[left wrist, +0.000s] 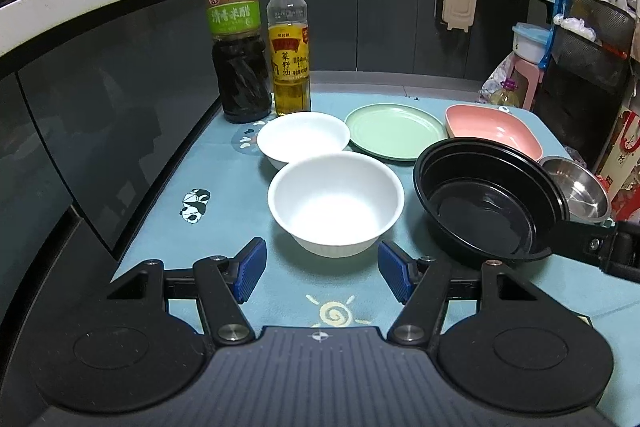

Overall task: Organize plates and bowls
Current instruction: 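Move both tools toward the rim of the large black bowl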

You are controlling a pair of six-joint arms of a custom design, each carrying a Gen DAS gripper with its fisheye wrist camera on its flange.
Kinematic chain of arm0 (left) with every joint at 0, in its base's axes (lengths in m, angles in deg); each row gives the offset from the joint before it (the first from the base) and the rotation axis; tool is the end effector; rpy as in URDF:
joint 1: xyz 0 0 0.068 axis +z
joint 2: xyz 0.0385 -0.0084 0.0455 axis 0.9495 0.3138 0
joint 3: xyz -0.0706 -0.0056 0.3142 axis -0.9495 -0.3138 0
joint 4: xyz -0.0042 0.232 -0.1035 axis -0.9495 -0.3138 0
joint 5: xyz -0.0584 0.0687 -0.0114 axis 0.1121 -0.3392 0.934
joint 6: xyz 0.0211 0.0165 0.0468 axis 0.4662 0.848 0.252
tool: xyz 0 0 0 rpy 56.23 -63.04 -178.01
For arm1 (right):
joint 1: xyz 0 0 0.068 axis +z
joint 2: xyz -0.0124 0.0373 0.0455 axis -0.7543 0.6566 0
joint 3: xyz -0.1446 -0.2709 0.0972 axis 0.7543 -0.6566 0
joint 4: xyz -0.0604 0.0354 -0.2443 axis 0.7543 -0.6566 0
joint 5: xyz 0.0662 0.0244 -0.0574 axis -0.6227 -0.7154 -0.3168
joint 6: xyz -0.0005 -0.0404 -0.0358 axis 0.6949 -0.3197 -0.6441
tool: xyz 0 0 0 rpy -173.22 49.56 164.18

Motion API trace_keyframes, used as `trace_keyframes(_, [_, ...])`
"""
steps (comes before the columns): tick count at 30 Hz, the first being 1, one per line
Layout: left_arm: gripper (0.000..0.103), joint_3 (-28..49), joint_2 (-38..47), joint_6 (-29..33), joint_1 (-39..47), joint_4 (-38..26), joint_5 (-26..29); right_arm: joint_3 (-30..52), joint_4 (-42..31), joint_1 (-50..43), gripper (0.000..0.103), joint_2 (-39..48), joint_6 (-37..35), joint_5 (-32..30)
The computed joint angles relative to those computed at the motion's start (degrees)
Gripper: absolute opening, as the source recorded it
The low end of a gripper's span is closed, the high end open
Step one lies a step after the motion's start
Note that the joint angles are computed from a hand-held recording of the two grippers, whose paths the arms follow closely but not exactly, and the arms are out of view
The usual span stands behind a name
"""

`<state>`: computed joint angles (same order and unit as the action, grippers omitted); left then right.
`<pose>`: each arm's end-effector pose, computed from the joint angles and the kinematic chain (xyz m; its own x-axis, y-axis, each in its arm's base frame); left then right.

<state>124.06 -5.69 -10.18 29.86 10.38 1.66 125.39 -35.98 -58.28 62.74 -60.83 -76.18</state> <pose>0.1967 -0.1433 0.2331 -0.6075 -0.1828 -0.7730 -0.3294 0.9435 0.0358 0.2543 -0.0243 0.2260 -0.6924 0.0974 -0.7149 -0.2097 0.9209 0.3285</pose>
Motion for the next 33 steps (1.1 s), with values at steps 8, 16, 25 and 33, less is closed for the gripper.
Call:
trace_keyframes(8, [0.059,0.9,2.3,2.2,2.4,2.1,2.1,0.2,4.4,1.1,0.053,2.9,-0.4,4.1])
trace_keyframes(16, [0.059,1.8,3.7,4.0,4.5,3.2,3.9,3.0,2.4,1.3,0.053,5.6,-0.7,3.6])
trace_keyframes(25, [0.059,2.2,2.8,4.7,5.4,3.2,4.3,3.6,1.5,2.3,0.053,4.8,-0.7,3.3])
trace_keyframes(33, [0.059,2.4,2.4,4.8,5.5,3.1,4.6,4.4,0.7,3.0,0.053,4.5,-0.5,3.6])
